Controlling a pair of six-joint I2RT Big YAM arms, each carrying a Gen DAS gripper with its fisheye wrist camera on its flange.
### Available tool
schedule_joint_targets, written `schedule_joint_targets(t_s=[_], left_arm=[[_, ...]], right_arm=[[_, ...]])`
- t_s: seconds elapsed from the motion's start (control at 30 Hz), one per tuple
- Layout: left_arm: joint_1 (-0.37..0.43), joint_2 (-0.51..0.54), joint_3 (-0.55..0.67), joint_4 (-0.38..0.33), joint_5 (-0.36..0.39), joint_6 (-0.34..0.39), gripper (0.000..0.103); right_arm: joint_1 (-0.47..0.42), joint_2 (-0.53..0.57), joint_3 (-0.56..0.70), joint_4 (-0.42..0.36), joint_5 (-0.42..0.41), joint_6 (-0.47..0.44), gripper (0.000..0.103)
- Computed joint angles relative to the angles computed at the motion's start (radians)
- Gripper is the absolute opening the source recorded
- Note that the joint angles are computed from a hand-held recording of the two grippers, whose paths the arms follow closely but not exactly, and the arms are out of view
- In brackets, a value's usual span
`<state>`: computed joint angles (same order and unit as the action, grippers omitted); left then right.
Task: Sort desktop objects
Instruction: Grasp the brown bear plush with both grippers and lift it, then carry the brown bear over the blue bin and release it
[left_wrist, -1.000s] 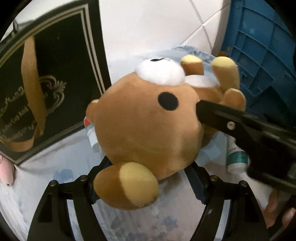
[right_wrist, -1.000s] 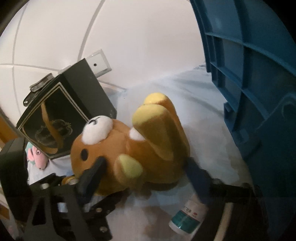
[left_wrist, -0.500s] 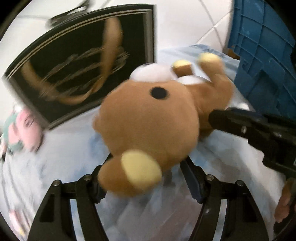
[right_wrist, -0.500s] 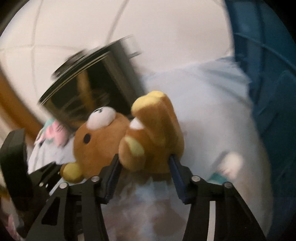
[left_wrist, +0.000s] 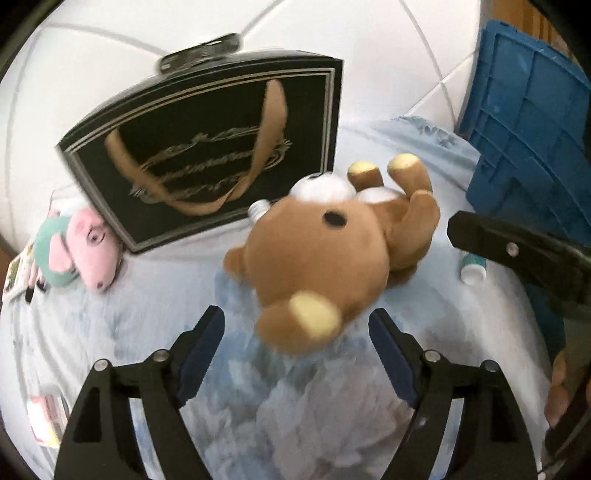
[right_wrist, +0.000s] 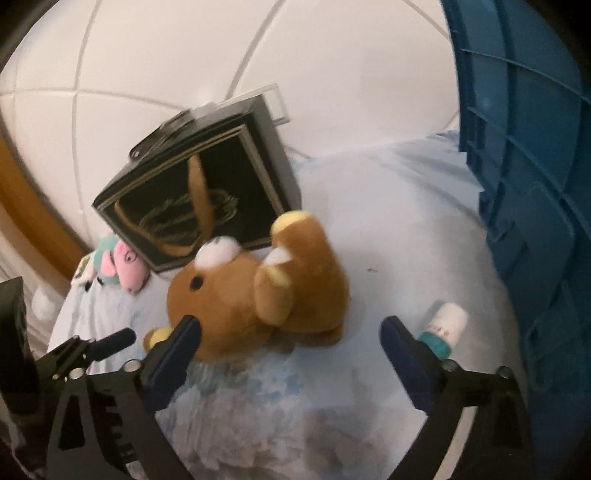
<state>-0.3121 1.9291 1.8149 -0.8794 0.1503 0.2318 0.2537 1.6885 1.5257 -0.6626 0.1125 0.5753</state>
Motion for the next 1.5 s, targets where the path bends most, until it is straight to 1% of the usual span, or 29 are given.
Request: schedule_joint_targets(t_s=[0.07, 0.1, 0.13, 0.17, 0.2, 0.23, 0.27, 0.33, 0.37, 0.4, 0.43, 0.47, 0.5, 0.53, 0.6, 0.67, 0.77, 0.87, 0.97, 1.03, 1.23, 1.27, 1.3, 1.43, 1.5], left_arm=[[-0.016, 0.040, 0.055, -0.038, 0.004, -0.009, 0.080], [-0.027, 0.075, 0.101, -0.064, -0.012, -0.015, 0.080], [-0.028, 0.098, 0.125, -0.071, -0.027, -0.012, 0.085], [-0.037, 0.116, 0.142, -0.063, -0.058, -0.013, 0.092], [-0.043, 0.109, 0.132, -0.055, -0.072, -0.015, 0.094], [-0.046, 0.125, 0.147, -0.058, -0.083, -0.010, 0.099], [-0.047, 0.147, 0.173, -0.076, -0.090, -0.006, 0.102], [-0.045, 0.184, 0.215, -0.114, -0.080, -0.009, 0.103], [-0.042, 0.193, 0.222, -0.108, -0.072, -0.017, 0.103], [-0.038, 0.194, 0.218, -0.094, -0.056, -0.024, 0.103], [-0.034, 0.192, 0.213, -0.082, -0.041, -0.028, 0.103], [-0.033, 0.189, 0.212, -0.076, -0.037, -0.028, 0.102], [-0.032, 0.178, 0.195, -0.064, -0.031, -0.026, 0.101], [-0.032, 0.170, 0.182, -0.055, -0.032, -0.020, 0.099], [-0.028, 0.143, 0.144, -0.046, -0.021, -0.024, 0.098], [-0.018, 0.105, 0.101, -0.035, 0.005, -0.038, 0.098], [-0.009, 0.005, -0.011, 0.029, 0.002, -0.028, 0.098], [0.006, -0.107, -0.107, 0.064, 0.014, -0.028, 0.098], [0.022, -0.231, -0.205, 0.104, 0.027, -0.031, 0.098], [0.024, -0.305, -0.249, 0.122, 0.034, -0.040, 0.098], [0.061, -0.532, -0.368, 0.141, 0.106, -0.025, 0.098], [0.058, -0.546, -0.368, 0.141, 0.111, -0.024, 0.098], [0.059, -0.585, -0.384, 0.145, 0.125, -0.022, 0.098], [0.034, -0.685, -0.426, 0.157, 0.152, -0.026, 0.098], [0.012, -0.731, -0.436, 0.157, 0.163, -0.023, 0.098]], right_arm=[[-0.018, 0.012, 0.022, -0.017, -0.026, -0.016, 0.103], [-0.028, 0.029, 0.042, -0.027, -0.044, -0.028, 0.103], [-0.034, 0.038, 0.050, -0.028, -0.053, -0.033, 0.103], [-0.042, 0.063, 0.075, -0.036, -0.066, -0.038, 0.103], [-0.049, 0.086, 0.097, -0.046, -0.081, -0.041, 0.103], [-0.056, 0.111, 0.116, -0.053, -0.095, -0.042, 0.103], [-0.064, 0.133, 0.130, -0.057, -0.114, -0.040, 0.103], [-0.077, 0.172, 0.151, -0.057, -0.146, -0.040, 0.103], [-0.081, 0.187, 0.161, -0.054, -0.151, -0.043, 0.103], [-0.085, 0.196, 0.160, -0.032, -0.157, -0.045, 0.102], [-0.087, 0.201, 0.161, -0.021, -0.161, -0.047, 0.092], [-0.088, 0.205, 0.164, -0.020, -0.168, -0.051, 0.083], [-0.091, 0.205, 0.160, -0.002, -0.200, -0.046, 0.074], [-0.088, 0.197, 0.156, -0.005, -0.197, -0.044, 0.071], [-0.072, 0.187, 0.161, -0.029, -0.149, -0.076, 0.070], [-0.056, 0.163, 0.141, -0.024, -0.119, -0.087, 0.070], [-0.034, 0.107, 0.098, -0.010, -0.095, -0.087, 0.070], [-0.008, 0.035, 0.056, -0.005, -0.070, -0.082, 0.070], [0.037, -0.038, 0.034, -0.014, -0.022, -0.075, 0.070], [0.070, -0.088, 0.024, -0.026, 0.021, -0.073, 0.070], [0.197, -0.253, -0.009, -0.075, 0.196, -0.070, 0.070], [0.217, -0.276, -0.011, -0.087, 0.228, -0.066, 0.070], [0.237, -0.298, -0.011, -0.100, 0.257, -0.058, 0.070], [0.315, -0.395, -0.028, -0.151, 0.393, -0.042, 0.071], [0.347, -0.441, -0.039, -0.175, 0.455, -0.033, 0.071]])
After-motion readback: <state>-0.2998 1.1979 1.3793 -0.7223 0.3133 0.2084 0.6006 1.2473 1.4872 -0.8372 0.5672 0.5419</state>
